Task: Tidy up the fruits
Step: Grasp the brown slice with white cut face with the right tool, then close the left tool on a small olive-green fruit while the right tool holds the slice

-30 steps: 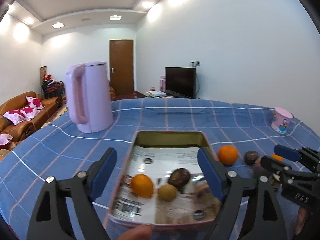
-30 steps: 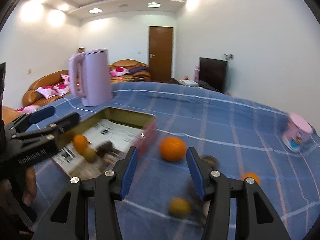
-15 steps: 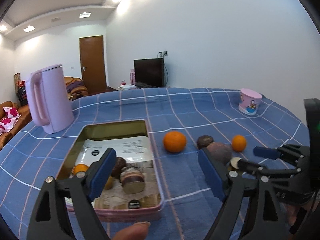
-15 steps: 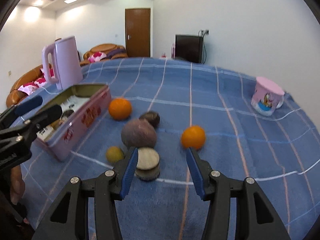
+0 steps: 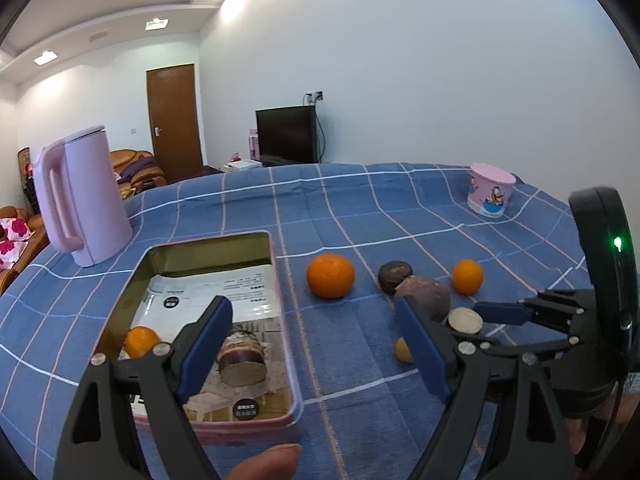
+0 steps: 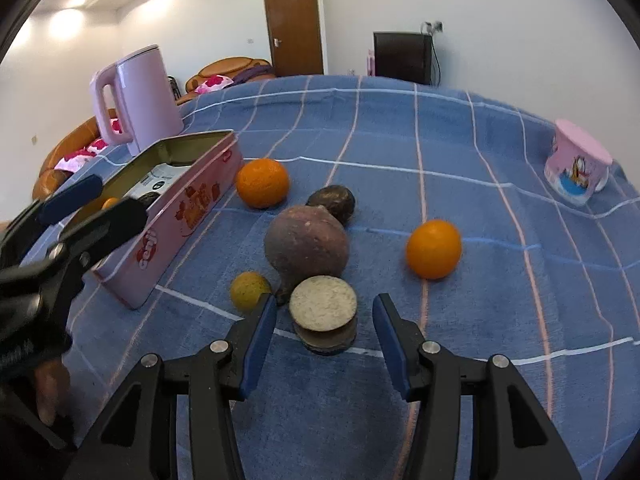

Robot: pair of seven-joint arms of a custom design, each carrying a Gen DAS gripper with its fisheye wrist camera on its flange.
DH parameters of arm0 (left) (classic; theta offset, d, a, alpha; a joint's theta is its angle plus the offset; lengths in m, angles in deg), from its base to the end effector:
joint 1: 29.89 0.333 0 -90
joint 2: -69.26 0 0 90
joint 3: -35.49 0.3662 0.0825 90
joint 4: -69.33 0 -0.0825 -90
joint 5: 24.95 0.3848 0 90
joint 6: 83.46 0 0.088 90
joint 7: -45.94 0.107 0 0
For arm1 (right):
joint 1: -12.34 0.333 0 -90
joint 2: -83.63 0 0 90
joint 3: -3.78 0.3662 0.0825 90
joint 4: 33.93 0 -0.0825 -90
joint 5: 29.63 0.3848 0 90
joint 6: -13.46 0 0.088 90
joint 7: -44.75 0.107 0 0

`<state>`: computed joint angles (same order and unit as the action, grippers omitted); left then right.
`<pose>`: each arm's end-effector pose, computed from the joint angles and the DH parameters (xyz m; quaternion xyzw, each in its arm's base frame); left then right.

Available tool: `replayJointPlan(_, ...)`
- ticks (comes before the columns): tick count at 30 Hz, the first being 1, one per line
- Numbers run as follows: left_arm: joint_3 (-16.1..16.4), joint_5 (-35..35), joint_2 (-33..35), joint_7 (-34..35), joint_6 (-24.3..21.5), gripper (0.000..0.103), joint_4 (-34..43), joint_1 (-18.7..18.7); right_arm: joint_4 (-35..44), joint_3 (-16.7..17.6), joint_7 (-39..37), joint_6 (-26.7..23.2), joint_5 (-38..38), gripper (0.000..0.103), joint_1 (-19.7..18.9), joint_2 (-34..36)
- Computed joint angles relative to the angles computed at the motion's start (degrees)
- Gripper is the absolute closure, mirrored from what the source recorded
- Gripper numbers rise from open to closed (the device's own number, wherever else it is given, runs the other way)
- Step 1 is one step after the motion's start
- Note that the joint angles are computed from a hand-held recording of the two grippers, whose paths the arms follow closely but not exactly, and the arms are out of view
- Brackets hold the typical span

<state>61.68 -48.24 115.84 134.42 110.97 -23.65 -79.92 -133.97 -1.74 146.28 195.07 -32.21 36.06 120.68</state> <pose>0.6775 -0.3631 0.3457 -0.5280 0.6806 -0.3966 0.3174 0.7032 0.2509 0.3367 -0.7174 0.5835 -0.2173 0.3124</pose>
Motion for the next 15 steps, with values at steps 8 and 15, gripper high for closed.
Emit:
replayJointPlan(8, -3.06, 4.58, -0.11, -0.30, -3.05, 0.017, 2.15, 2.20, -2.85, -11.88, 4.32, 5.54, 2.55, 0.068, 9.30, -0.22)
replayJointPlan(15, -8.26, 12.37, -0.21, -2.47, -8.60, 0.027, 5.23, 6.03, -2.38, -28.90, 6.97, 5.58, 9.65, 0.068, 22.31, 4.09)
